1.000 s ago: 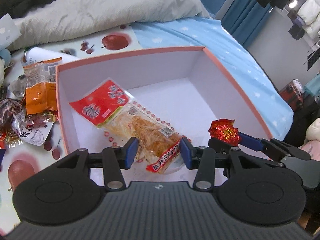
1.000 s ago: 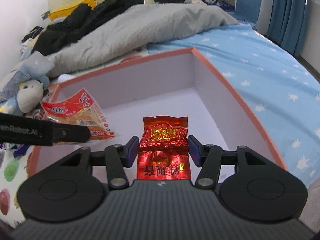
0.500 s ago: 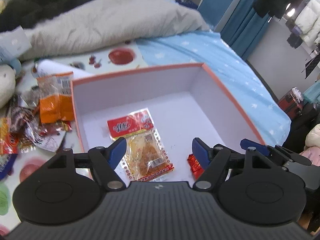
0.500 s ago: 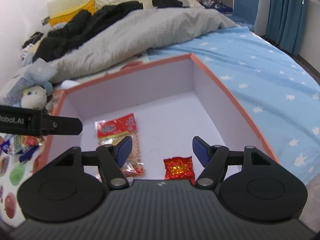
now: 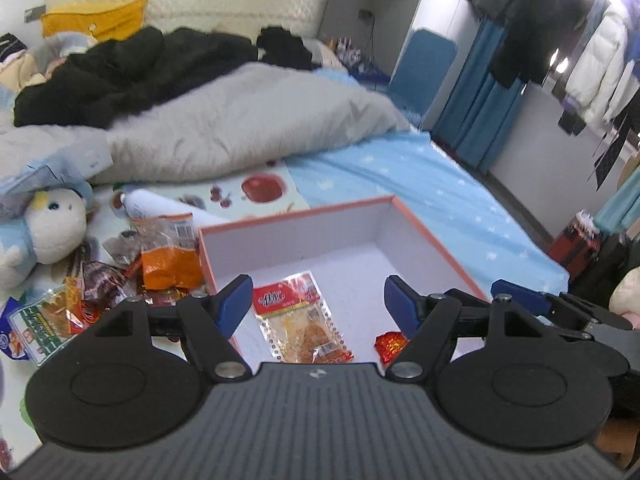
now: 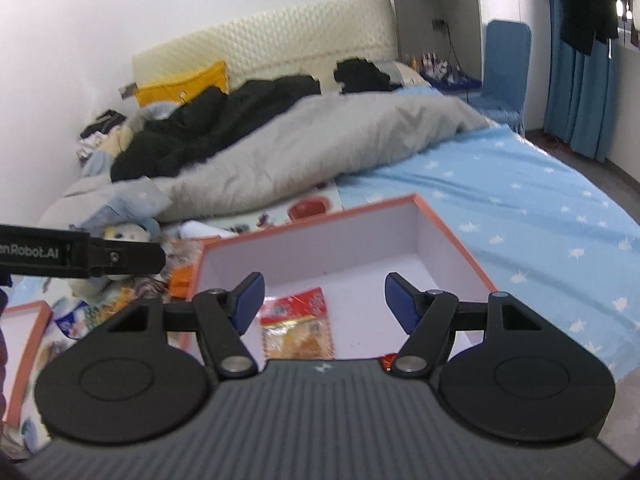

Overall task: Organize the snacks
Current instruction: 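Raise both open grippers out of the box and back away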

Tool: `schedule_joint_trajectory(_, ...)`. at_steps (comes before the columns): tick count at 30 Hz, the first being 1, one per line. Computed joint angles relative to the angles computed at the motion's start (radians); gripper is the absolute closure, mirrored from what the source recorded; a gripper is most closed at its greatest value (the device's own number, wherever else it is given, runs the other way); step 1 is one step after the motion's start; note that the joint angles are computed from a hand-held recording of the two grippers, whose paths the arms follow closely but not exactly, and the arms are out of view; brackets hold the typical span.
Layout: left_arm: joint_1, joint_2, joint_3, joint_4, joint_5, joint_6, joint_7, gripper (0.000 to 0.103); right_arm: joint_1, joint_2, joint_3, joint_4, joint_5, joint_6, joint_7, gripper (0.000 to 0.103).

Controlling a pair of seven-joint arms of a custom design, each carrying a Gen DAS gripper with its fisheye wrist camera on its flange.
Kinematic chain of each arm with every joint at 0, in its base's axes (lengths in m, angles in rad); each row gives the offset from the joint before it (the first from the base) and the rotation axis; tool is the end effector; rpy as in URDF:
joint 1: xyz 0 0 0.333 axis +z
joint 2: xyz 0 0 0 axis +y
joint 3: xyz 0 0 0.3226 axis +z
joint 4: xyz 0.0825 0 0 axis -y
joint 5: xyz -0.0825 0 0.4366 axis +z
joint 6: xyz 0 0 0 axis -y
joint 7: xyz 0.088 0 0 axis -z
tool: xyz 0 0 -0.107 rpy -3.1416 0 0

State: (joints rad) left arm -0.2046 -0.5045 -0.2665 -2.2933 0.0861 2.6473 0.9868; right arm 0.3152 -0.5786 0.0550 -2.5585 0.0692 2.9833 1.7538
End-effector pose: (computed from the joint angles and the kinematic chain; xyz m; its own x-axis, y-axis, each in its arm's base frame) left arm 0.4386 -0.2504 0.6277 -0.0701 -0.9715 0.2264 -0.6804 -0.1194 -0.7231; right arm 0.4330 0.1659 0.5665 0.2277 -0.9558 -0.1862 -0.5685 0.0247 -0.8223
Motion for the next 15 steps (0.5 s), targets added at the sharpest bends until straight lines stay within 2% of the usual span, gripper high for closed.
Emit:
schedule_joint_trajectory(8,0.009,-0.172,-0.011,-0.081,0.024,0.002,-0.016,0.026,0.009,-0.076,0.034,-0.026,-0.01,0.041,0.024,0.034)
schedule_joint_trajectory(15,0.018,-0.337,-0.004,-0.164,0.02,-0.03,-0.031,0.026,0.06,-0.108,0.038,-0.035,-0.01,0.068,0.032,0.034)
